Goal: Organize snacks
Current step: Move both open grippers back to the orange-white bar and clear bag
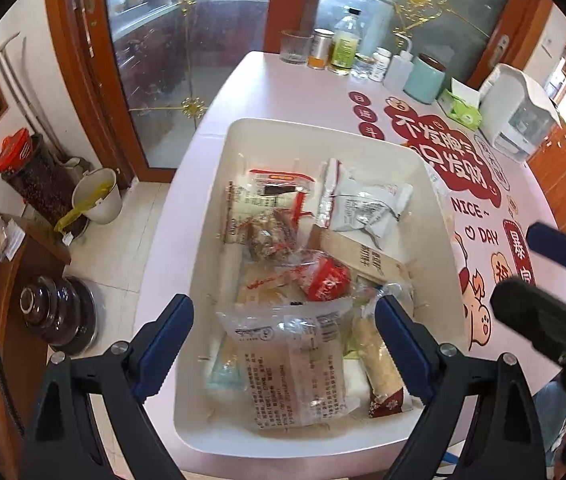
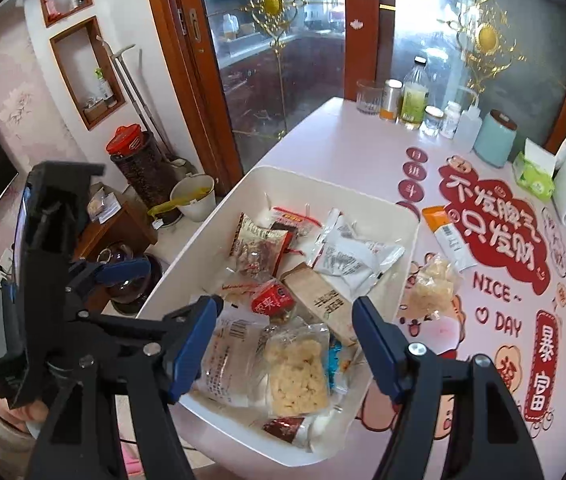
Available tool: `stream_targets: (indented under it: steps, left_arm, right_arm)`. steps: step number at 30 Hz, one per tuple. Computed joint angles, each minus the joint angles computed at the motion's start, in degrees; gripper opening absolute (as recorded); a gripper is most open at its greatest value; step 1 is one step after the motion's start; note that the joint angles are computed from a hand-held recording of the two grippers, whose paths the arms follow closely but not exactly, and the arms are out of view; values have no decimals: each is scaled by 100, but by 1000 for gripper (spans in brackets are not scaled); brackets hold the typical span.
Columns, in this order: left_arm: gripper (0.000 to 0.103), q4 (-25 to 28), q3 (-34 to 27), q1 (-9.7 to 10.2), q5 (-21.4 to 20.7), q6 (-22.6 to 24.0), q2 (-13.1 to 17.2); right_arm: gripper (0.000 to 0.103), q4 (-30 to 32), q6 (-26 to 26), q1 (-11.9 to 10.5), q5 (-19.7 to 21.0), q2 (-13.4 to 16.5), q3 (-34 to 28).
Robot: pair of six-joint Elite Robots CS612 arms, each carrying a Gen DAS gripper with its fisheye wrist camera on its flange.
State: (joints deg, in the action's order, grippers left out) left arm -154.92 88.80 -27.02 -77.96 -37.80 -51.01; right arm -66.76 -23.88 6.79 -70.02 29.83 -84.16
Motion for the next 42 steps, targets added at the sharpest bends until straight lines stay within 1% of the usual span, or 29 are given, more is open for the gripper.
stream_targets:
  steps: [3,6,12,20,25,28,30,37,42]
  left_arm:
    - [92,7,-55,-49,-29,73,18]
    - [92,-12,-135,-89,-81,160,46]
    - [92,35,-417,-223,45,496,160]
    - [92,17,-824,-374,83,811,327]
    - [92,78,-1133,-441,56,816,458]
    - [92,70,-1327,-491,189,739,534]
    - [92,134,-1488,-519,282,772,584]
    - [92,490,-1988,-632,625,740,773]
    - [92,1144,-2476,-669,916,490,1041]
  right_arm:
    - [71,-41,44,-70,94,12,-62]
    - [71,-114,117,-121,53,32,-111]
    - [71,-302,193,-267,76,66,-197]
    - [71,-609,313,-527,114,99,-253]
    - [71,-731,440,-731,245,86,-221]
    - [71,-819,411,-824,227,76,-175]
    - [71,-876,365,-915,312,68,-134]
    - [71,-1133,151,-1143,317,-61,333]
    - [71,-1105,-86,-1262,423,-207,848]
